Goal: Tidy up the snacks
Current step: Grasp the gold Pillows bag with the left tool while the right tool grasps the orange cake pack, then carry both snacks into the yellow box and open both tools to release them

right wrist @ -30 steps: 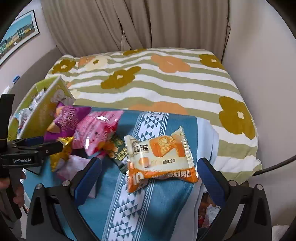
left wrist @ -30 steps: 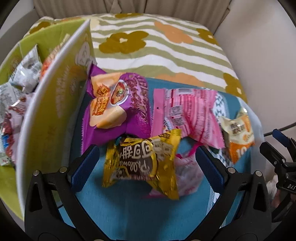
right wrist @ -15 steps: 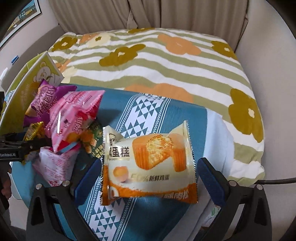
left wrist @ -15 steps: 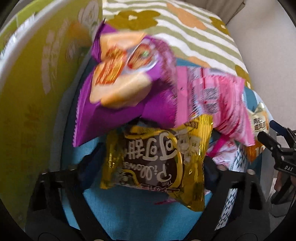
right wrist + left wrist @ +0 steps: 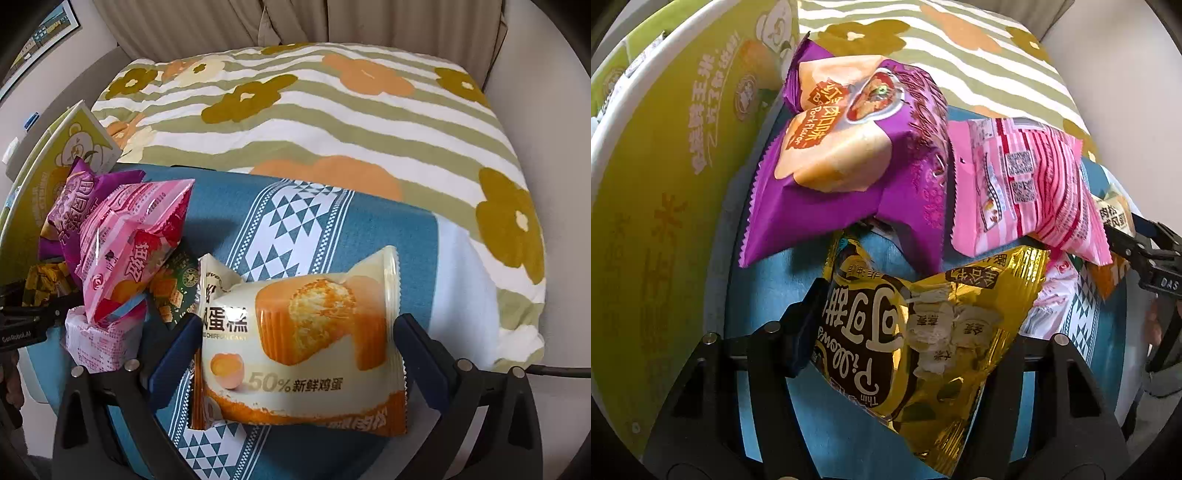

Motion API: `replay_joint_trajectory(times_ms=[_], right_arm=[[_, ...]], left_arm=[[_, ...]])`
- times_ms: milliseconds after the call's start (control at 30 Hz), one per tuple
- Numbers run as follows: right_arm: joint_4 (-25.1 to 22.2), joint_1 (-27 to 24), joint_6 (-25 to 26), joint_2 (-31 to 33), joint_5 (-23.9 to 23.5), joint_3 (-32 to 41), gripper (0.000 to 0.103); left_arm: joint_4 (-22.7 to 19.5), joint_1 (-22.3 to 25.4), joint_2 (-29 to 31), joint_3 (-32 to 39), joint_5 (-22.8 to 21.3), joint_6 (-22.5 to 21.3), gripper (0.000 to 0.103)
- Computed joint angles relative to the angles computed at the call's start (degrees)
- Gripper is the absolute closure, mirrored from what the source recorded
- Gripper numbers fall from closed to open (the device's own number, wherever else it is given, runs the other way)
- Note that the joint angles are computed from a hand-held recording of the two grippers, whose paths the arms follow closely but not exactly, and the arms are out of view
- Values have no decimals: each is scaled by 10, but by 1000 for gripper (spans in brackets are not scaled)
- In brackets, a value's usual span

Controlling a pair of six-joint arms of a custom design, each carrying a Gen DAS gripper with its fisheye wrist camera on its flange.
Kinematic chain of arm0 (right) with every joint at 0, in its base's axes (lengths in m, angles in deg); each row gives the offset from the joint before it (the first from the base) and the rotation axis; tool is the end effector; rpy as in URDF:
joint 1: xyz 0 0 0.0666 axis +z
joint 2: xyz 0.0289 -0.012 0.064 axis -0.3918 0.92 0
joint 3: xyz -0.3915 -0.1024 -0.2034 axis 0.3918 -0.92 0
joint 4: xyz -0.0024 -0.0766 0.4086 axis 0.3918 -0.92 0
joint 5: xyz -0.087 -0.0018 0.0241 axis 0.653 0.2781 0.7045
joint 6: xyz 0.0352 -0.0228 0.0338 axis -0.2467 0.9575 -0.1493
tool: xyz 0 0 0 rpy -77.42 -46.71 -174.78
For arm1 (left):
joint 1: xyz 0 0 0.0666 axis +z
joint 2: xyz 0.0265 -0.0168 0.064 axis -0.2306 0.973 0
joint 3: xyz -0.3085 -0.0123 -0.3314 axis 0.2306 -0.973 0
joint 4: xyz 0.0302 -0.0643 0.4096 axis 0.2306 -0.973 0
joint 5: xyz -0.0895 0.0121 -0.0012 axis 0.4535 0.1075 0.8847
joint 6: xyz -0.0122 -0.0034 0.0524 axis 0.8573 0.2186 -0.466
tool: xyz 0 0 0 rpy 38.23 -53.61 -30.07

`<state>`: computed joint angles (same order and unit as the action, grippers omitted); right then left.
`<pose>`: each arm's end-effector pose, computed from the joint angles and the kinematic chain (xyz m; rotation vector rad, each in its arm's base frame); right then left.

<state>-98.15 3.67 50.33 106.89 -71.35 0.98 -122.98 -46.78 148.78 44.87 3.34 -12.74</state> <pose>0.3448 0.1689 0.3894 0.2725 2.7588 0.1331 0.4424 -0.2958 0.3528 0.5729 2.8549 -0.2480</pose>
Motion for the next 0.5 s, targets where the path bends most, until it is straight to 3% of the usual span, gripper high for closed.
replay_joint_trajectory(times_ms=[200,300,500], right_arm=[[44,-25,-27,-6,-58,-26,0],[47,-15,-28,-5,-42,-24,0],[45,7,-35,-14,-14,-22,23]], left_arm=[[1,-1,-5,-6,-1,-1,44],[4,-2,-9,-8,-5,-1,45],[8,-10,-23,-15,-17,1,46]])
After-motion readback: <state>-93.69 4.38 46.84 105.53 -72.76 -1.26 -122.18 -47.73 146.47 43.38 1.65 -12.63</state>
